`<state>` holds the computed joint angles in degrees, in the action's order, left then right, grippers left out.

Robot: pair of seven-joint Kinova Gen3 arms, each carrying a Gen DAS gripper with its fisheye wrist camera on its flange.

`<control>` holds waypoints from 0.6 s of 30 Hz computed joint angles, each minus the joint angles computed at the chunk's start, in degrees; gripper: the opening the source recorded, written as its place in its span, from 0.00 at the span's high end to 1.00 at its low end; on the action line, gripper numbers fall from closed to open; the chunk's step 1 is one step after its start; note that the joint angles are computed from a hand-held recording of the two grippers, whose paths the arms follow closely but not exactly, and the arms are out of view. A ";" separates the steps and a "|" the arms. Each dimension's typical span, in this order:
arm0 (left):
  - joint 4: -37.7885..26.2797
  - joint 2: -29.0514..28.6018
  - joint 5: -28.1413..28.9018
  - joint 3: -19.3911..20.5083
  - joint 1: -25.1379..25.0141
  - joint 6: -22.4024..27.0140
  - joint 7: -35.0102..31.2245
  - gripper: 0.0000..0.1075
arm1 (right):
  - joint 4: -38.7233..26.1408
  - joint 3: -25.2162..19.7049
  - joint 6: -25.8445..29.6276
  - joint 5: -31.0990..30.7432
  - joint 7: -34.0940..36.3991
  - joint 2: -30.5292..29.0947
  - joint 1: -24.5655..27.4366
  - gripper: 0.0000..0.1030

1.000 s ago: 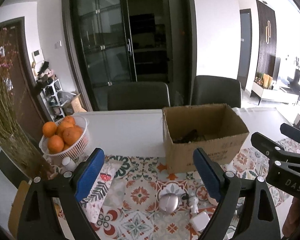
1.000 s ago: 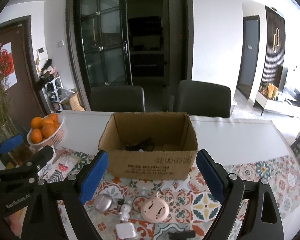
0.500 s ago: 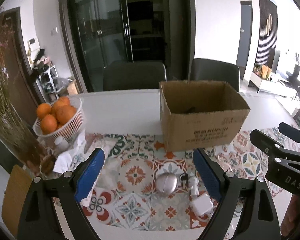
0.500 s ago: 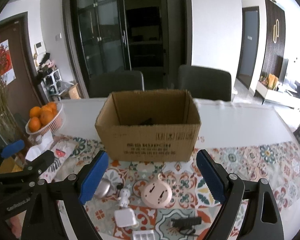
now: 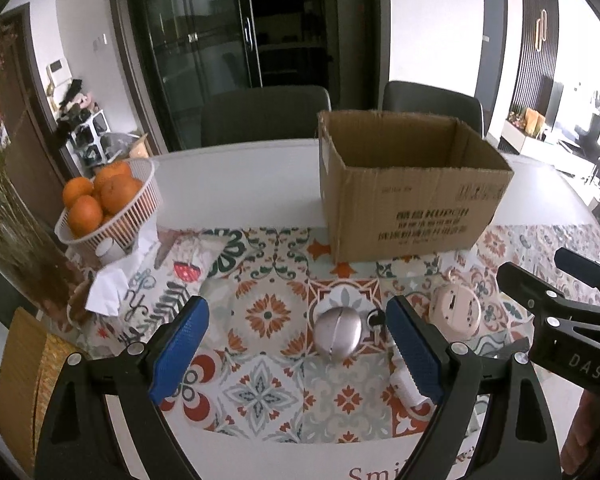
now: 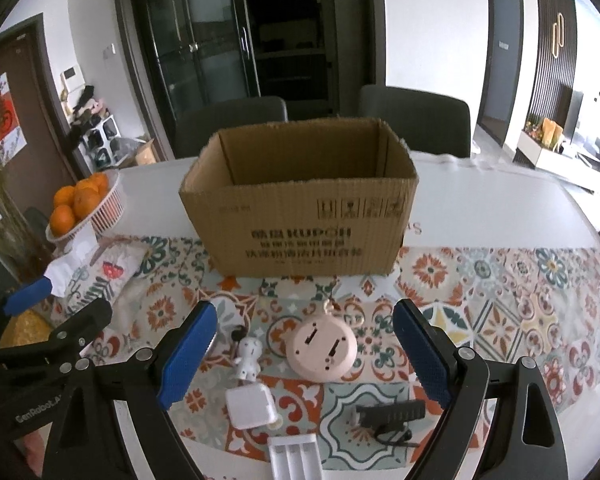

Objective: Organize rigid objects
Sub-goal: 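Move the right tool to the pink antler device while the left tool approaches the silver ball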

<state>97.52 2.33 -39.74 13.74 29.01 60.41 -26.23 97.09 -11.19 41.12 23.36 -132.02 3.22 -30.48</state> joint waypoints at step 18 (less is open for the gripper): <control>2.49 3.05 7.96 -2.62 -2.37 -5.24 -6.09 0.16 | -0.26 1.50 1.71 -5.39 3.46 4.73 -0.54 0.12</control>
